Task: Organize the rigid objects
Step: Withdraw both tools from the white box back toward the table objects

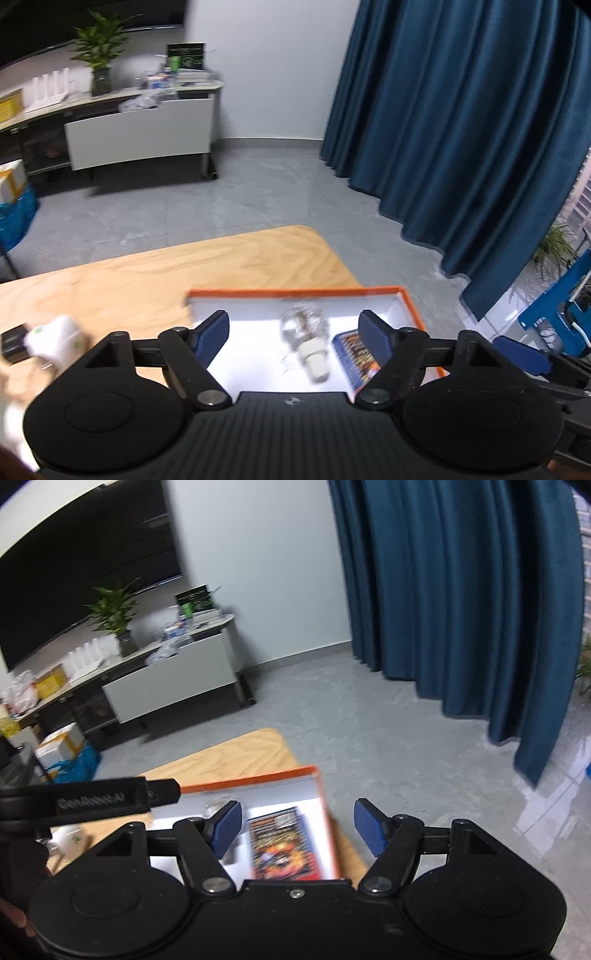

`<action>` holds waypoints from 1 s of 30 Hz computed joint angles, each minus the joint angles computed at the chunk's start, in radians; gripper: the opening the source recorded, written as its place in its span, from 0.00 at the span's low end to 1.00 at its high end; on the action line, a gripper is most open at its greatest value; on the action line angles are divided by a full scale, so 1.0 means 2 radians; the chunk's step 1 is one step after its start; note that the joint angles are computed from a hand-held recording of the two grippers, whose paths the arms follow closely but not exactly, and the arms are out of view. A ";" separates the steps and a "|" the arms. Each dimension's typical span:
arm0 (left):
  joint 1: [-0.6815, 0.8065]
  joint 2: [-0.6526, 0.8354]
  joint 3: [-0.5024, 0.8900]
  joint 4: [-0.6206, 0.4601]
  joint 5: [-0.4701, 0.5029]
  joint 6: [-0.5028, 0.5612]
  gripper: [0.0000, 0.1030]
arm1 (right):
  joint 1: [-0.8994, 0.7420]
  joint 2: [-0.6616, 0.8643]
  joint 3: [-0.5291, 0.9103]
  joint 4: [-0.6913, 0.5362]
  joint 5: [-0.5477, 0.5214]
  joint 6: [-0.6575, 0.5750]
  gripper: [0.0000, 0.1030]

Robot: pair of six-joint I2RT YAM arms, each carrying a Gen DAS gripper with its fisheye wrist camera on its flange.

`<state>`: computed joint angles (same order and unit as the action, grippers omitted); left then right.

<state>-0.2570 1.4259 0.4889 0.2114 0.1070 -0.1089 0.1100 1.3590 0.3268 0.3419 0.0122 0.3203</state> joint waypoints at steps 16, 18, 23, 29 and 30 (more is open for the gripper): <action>0.167 -0.294 -0.123 -0.186 0.040 0.041 0.92 | 0.199 -0.074 -0.018 -0.096 0.088 0.057 0.85; 0.205 -0.320 -0.129 -0.208 0.059 0.058 0.92 | 0.230 -0.069 -0.016 -0.100 0.104 0.072 0.85; 0.327 -0.360 -0.140 -0.262 0.127 0.125 0.92 | 0.307 -0.046 -0.004 -0.100 0.132 0.103 0.85; 0.476 -0.350 -0.135 -0.300 0.213 0.219 0.92 | 0.377 0.000 0.028 -0.098 0.153 0.126 0.86; 0.506 -0.343 -0.134 -0.305 0.230 0.240 0.93 | 0.389 0.008 0.034 -0.100 0.156 0.130 0.86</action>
<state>0.7553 0.7402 0.2200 -0.3991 0.5665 0.3715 0.8879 1.3756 0.3952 0.1426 0.3243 0.5803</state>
